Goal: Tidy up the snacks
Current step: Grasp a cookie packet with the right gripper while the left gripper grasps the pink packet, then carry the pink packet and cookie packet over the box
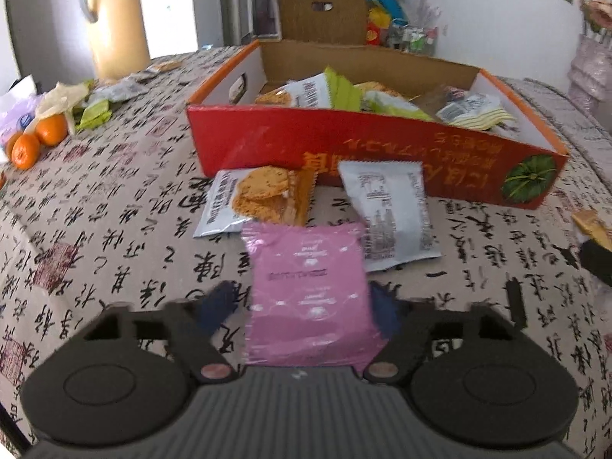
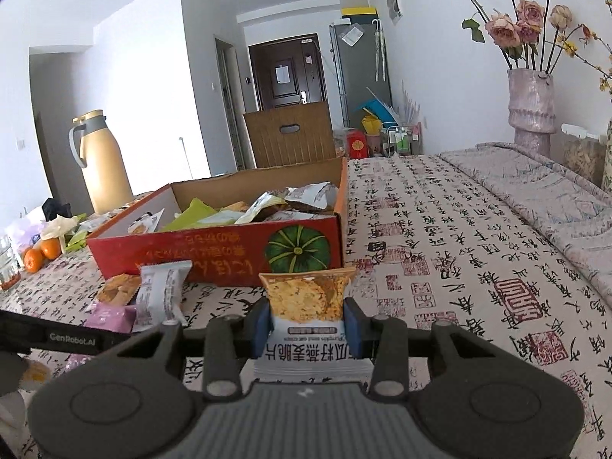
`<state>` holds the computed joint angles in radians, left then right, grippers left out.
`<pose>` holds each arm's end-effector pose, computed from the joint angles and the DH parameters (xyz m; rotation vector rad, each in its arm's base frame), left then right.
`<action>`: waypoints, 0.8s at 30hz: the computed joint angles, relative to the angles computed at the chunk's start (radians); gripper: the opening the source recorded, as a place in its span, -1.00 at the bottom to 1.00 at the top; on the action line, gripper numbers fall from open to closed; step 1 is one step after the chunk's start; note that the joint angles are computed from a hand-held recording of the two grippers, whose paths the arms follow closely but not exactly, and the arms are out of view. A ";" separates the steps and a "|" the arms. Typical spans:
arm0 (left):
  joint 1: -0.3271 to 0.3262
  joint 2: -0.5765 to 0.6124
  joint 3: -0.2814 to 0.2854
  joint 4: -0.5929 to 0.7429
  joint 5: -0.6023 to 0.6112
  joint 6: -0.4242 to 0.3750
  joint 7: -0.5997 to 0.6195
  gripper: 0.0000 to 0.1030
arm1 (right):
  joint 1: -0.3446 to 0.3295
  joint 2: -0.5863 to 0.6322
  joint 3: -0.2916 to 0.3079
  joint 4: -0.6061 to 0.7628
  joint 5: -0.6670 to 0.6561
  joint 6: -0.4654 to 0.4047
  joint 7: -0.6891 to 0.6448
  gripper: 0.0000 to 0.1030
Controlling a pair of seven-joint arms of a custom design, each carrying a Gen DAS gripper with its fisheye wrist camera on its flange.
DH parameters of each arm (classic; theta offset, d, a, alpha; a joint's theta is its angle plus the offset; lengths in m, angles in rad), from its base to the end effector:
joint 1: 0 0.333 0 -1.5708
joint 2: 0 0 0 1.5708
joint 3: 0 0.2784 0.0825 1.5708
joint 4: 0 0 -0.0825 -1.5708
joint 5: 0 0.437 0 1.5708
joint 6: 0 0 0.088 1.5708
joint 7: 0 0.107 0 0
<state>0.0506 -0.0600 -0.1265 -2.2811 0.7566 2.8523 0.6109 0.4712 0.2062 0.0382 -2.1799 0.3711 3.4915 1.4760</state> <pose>0.5842 -0.0816 0.3702 -1.9518 1.5652 -0.5906 0.5685 0.2672 0.3519 -1.6179 1.3594 -0.6120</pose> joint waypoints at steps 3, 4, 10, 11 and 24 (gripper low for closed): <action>0.003 -0.008 -0.004 -0.009 0.030 0.009 -0.019 0.21 | 0.006 -0.004 0.000 -0.006 0.008 -0.002 -0.002 -0.25; 0.005 -0.011 -0.005 -0.012 0.046 0.012 -0.029 0.21 | 0.008 -0.006 0.000 -0.008 0.011 -0.002 -0.003 -0.25; 0.015 -0.032 -0.008 -0.038 0.063 0.043 -0.025 0.21 | 0.025 -0.013 -0.007 -0.014 0.041 -0.009 -0.026 -0.25; 0.018 -0.039 -0.010 -0.044 0.070 0.049 -0.029 0.21 | 0.024 -0.015 -0.006 -0.015 0.041 -0.010 -0.027 -0.25; 0.101 -0.105 -0.055 -0.068 0.182 0.120 -0.110 0.21 | 0.065 -0.011 -0.015 0.014 0.134 0.009 -0.132 -0.25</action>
<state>0.1519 -0.1653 -0.1812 -2.3487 0.9387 2.9723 0.5009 0.5361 0.1949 0.0233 -2.1661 0.5051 3.5006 1.3437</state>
